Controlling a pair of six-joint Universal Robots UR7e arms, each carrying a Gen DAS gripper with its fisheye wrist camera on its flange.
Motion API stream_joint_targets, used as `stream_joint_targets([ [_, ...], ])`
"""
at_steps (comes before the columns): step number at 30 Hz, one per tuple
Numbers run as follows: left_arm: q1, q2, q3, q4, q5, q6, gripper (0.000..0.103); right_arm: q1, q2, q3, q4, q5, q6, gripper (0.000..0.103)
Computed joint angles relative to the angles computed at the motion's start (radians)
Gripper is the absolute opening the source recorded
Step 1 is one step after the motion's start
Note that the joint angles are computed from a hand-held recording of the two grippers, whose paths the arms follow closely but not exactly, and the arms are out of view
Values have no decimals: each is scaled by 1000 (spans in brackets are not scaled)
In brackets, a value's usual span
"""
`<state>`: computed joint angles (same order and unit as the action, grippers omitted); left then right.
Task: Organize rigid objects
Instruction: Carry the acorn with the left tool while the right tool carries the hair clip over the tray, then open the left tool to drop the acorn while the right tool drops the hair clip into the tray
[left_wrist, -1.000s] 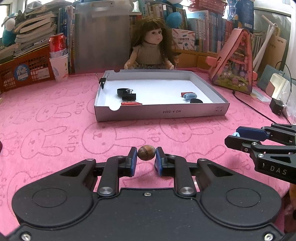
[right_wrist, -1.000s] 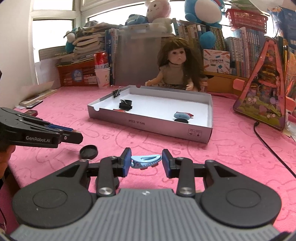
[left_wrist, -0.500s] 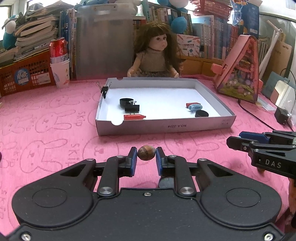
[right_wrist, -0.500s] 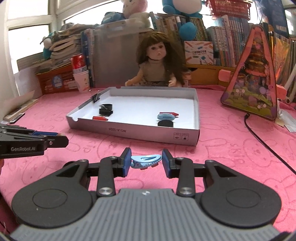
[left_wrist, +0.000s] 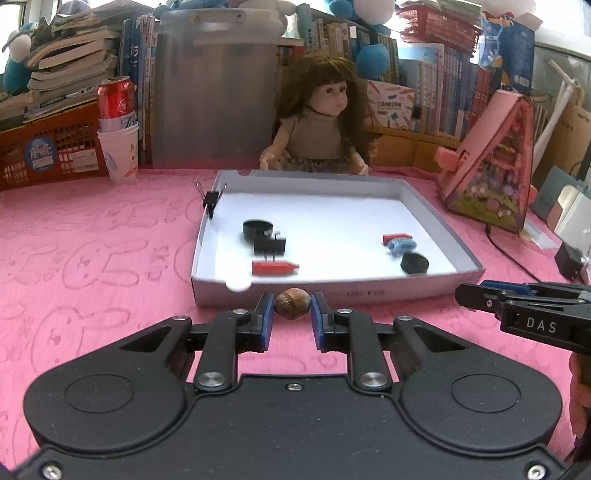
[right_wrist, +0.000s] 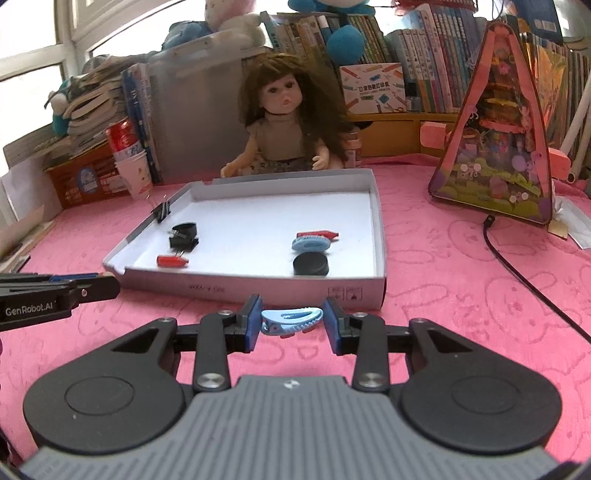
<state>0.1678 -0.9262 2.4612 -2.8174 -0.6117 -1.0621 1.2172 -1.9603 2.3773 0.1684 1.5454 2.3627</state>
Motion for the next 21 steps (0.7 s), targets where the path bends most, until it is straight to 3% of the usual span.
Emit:
stream_joint_targets([
  [8, 132, 13, -102, -91, 5, 199, 20, 150, 188, -177, 22, 183, 193, 42],
  [14, 253, 43, -212, -121, -42, 303, 20, 207, 311, -306, 58, 226, 281, 42],
  [21, 343, 107, -306, -121, -36, 349, 20, 231, 436, -410, 67, 267, 353, 42],
])
